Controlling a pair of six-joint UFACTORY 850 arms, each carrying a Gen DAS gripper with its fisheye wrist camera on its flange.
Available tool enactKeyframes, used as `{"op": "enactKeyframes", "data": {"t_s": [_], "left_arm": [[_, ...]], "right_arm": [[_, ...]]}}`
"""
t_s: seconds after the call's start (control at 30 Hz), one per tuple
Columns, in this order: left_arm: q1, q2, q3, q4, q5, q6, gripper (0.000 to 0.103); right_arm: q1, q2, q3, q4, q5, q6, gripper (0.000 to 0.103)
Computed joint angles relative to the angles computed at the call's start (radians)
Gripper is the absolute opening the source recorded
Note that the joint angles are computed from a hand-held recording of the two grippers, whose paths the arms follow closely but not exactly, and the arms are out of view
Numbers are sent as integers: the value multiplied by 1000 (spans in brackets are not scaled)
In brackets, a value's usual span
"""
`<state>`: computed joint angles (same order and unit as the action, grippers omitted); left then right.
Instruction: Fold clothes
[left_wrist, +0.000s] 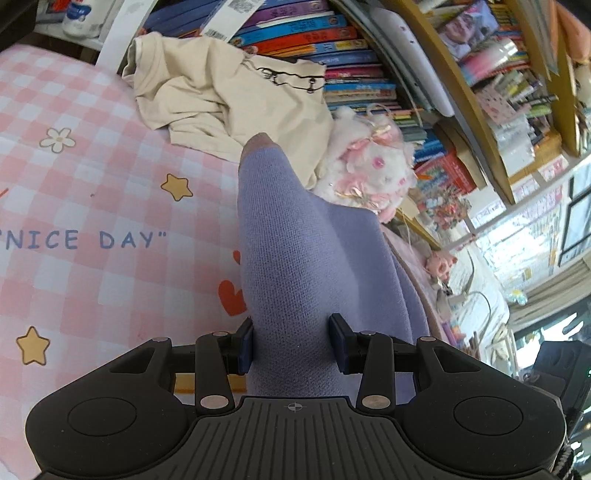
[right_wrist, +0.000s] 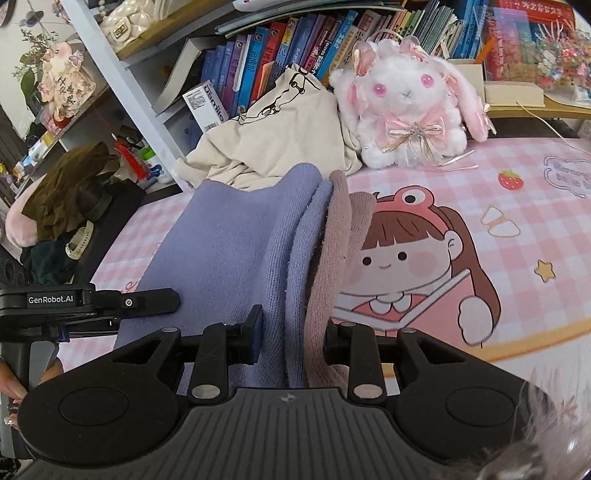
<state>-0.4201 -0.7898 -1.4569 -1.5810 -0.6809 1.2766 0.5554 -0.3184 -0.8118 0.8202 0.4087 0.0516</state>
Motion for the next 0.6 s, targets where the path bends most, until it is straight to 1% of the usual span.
{"op": "enactKeyframes", "data": {"t_s": [0.23, 0.6], "left_arm": [[-2, -44, -66, 44, 22, -74, 39], [1, -135, -202, 91, 31, -140, 39]], "right_arm": [[-45, -40, -30, -153, -22, 121, 27], [-91, -106, -97, -226, -27, 178, 27]]}}
